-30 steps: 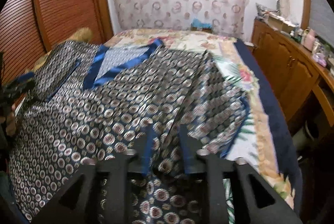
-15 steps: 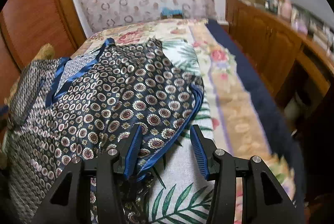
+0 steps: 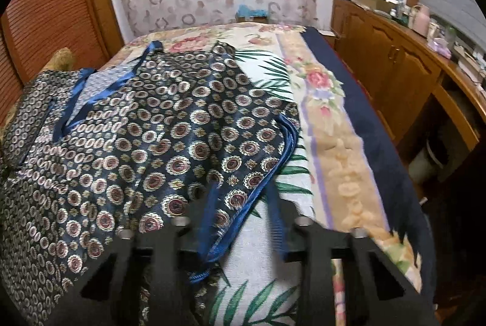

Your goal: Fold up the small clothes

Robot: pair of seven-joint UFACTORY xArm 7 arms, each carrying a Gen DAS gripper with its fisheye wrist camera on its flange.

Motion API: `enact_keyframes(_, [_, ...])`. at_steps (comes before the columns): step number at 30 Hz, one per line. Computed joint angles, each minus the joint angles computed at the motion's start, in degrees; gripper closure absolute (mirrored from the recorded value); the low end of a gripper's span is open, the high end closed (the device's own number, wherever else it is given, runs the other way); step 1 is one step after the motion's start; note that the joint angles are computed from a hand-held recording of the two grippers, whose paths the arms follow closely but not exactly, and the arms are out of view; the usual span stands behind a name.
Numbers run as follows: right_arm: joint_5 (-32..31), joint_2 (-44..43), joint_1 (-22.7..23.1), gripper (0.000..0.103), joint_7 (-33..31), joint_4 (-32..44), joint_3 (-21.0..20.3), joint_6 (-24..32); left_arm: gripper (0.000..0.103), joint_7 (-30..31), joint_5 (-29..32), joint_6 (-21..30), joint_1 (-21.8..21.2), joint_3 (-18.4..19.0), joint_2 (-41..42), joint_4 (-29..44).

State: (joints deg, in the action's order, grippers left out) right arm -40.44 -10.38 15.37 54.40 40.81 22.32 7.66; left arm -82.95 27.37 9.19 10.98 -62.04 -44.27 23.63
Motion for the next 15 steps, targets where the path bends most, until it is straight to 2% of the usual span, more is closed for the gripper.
enact_keyframes(1, [0.43, 0.18, 0.43, 0.096, -1.03, 0.11, -0.33, -0.02, 0.005, -0.08, -0.04, -0.18, -0.01, 0.05, 0.12, -0.04])
enact_keyframes(4, [1.24, 0.3, 0.47, 0.101, -2.06, -0.35, -0.9, -2.62, 0.005, -0.25, -0.26, -0.74, -0.29, 0.39, 0.24, -0.35])
enact_keyframes(9, [-7.15, -0.86, -7.52, 0.102, 6.58, 1.18, 6.28, -6.65, 0.005, -0.39, -0.38, 0.12, -1.4, 0.89, -0.55, -0.59])
enact_keyframes(12, [-9.05, -2.58, -9.31, 0.102, 7.57, 2.27, 9.38, -7.77, 0.005, -0.48, -0.4, 0.38, -2.16, 1.6, -0.65, -1.16])
enact_keyframes(15, [-7.57, -3.97, -9.51, 0.102, 5.63, 3.12, 11.92, -8.88, 0.005, -1.14, -0.5, 0.48, -2.89, 2.11, -0.87, -1.9])
